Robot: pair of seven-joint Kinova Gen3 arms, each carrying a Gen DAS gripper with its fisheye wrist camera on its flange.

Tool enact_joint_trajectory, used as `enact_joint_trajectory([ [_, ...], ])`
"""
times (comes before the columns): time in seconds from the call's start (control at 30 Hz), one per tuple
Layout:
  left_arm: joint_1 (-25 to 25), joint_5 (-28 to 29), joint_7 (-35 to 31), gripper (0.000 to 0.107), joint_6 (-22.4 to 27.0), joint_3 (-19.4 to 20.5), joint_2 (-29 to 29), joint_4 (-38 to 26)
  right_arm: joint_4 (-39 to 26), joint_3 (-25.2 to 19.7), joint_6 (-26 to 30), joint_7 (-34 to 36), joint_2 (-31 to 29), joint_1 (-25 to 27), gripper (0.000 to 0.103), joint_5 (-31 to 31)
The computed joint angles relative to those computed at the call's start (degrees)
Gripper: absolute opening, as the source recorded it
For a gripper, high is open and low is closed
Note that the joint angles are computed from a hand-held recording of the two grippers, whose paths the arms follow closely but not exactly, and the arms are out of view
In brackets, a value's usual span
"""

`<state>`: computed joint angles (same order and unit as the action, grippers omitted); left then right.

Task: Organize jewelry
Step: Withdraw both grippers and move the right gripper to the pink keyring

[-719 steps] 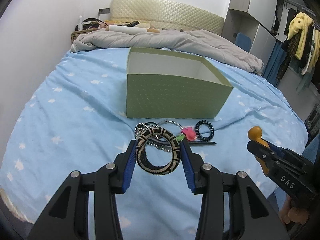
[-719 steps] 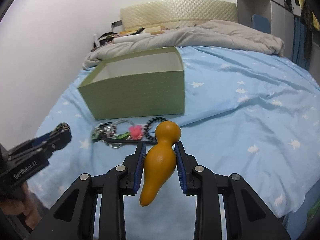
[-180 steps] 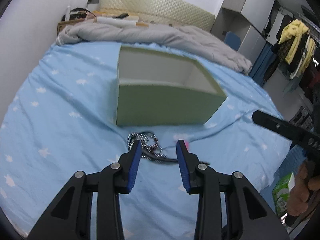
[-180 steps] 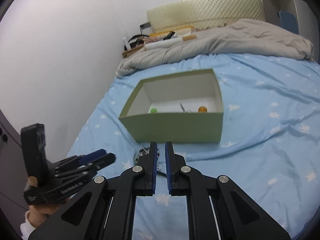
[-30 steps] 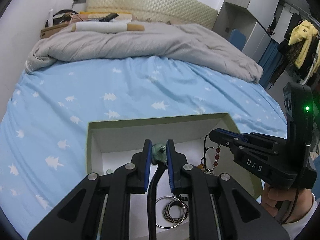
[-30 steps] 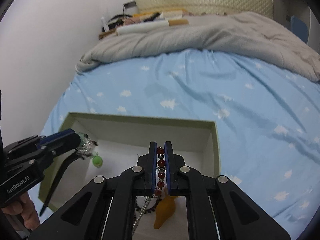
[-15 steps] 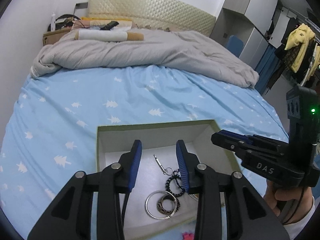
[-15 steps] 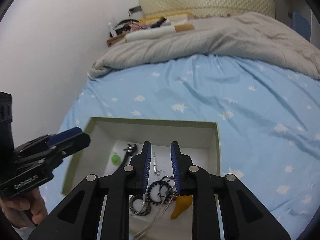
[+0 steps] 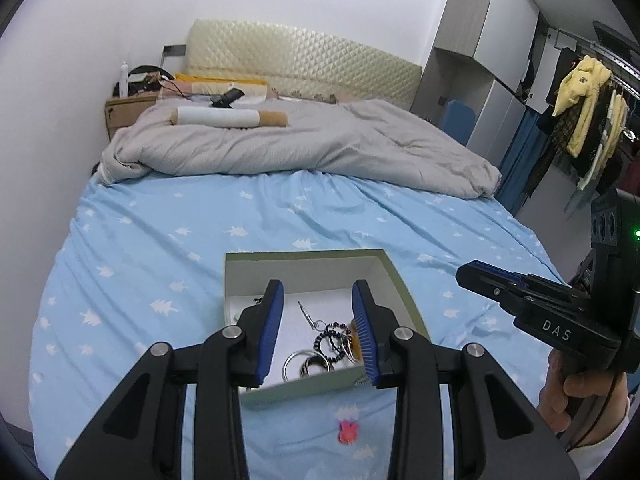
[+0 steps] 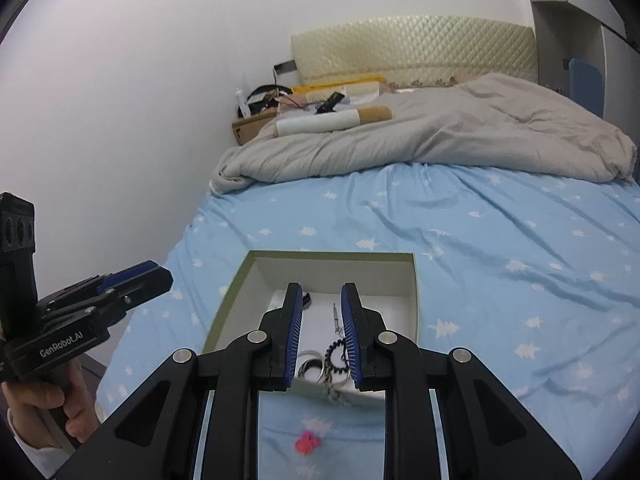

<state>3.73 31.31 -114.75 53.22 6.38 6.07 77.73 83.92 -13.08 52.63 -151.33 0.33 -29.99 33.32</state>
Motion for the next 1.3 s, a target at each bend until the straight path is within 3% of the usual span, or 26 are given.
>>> enact_joint_trajectory([
  [0.3,-0.5,4.4,-3.8,0.036,-1.7,-2.6,-6.8,9.5,7.0,-5.9,2.6,-11.9,-4.6,-2.0,0.018,8.7],
  [0.63,0.9,7.3,-7.5,0.036,-5.0,-4.9,-10.9,19.2,16.1,-11.0,1.9,-25.4,-7.0,-3.0,0.018,14.9],
  [1.0,2.1,6.7,-9.7,0.036,-8.4,-6.7,-14.3,26.7,21.8,-13.1,2.6,-35.4,-6.0,-7.0,0.018,18.1],
  [1.3,2.1,6.5,-10.7,0.036,-9.5,-6.8,-13.3,29.5,26.4,-11.9,-1.7,-42.9,-4.3,-10.0,0.018,19.6],
])
